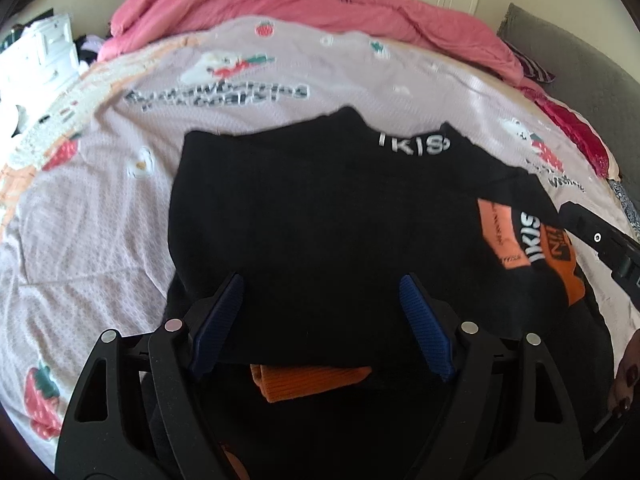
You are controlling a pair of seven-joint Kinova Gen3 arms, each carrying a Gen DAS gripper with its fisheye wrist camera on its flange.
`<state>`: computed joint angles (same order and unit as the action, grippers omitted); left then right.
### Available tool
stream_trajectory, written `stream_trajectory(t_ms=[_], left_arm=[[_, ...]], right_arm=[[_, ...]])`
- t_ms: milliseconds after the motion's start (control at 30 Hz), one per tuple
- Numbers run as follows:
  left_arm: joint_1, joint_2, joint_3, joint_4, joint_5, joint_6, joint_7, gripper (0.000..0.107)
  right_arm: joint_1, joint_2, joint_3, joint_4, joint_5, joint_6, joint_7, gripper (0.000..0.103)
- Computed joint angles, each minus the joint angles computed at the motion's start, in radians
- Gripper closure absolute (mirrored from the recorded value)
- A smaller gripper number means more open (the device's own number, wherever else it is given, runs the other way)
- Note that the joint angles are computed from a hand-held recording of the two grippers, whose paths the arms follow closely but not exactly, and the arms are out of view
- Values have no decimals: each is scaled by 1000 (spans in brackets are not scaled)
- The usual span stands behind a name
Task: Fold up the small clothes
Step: 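Straighten the orange cuff on the shirt body and open the right gripper, then move both open grippers along the black shirt to its hem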
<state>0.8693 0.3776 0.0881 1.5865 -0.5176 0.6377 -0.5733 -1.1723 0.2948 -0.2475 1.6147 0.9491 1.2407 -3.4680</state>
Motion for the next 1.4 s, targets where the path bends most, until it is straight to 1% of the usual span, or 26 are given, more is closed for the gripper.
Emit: stream_trajectory(t_ms=[67, 133, 167, 200, 267, 300, 400, 600, 733, 833, 900, 967, 1100, 1167, 1233, 1300, 1333, 1367, 1400], left_arm=[[-17, -6, 5, 14, 29, -22, -18, 35], [-20, -7, 8, 19, 27, -28, -16, 35], [-16, -4, 6, 16, 24, -21, -17, 35], [-9, -1, 4, 11, 18, -12, -17, 35], [3, 3, -1, 4, 6, 3, -14, 35], [4, 6, 0, 0, 3, 7, -14, 35], [2, 7, 3, -4, 6, 9, -18, 35], [-6, 3, 6, 2, 17, 0, -24, 35], [-10, -3, 5, 9, 25, -10, -26, 35], [19, -25, -19, 34, -21, -37, 22, 35], [15, -34, -15, 46, -30, -53, 36, 35], [19, -33, -15, 42, -43, -37, 49, 35], [41, -49, -25, 58, -101, -39, 110, 34], [51, -50, -27, 59, -129, -23, 146, 32], [47, -51, -18, 59, -141, -14, 162, 31], [51, -58, -14, 65, -161, -9, 185, 25], [56, -62, -13, 69, -175, -6, 200, 25], [58, -65, -11, 73, -187, -4, 213, 24], [65, -64, -11, 72, -202, 9, 231, 23]], right_arm=[[16, 12, -5, -15, -21, -36, 39, 79], [26, 25, -1, -32, -53, -52, 82, 72], [28, 35, 2, -43, -74, -47, 104, 69], [32, 50, 6, -62, -110, -29, 135, 63], [30, 74, 27, -86, -175, 4, 172, 63], [40, 74, 25, -73, -196, -2, 169, 62], [30, 42, 38, 2, -190, -70, 94, 62], [24, 26, 31, 38, -170, -91, 27, 62], [29, 18, 23, 37, -170, -86, 23, 60], [15, -3, 22, 60, -137, -92, -46, 58], [10, -13, 13, 70, -121, -88, -80, 58], [13, -22, 2, 76, -119, -88, -95, 57], [11, -34, -13, 82, -112, -80, -123, 44], [6, -42, -20, 89, -98, -77, -149, 38], [5, -45, -27, 87, -95, -65, -159, 30], [4, -48, -33, 81, -98, -54, -163, 29], [4, -52, -36, 82, -97, -54, -167, 28], [0, -58, -38, 85, -90, -52, -180, 26], [-3, -64, -42, 88, -82, -49, -191, 21]])
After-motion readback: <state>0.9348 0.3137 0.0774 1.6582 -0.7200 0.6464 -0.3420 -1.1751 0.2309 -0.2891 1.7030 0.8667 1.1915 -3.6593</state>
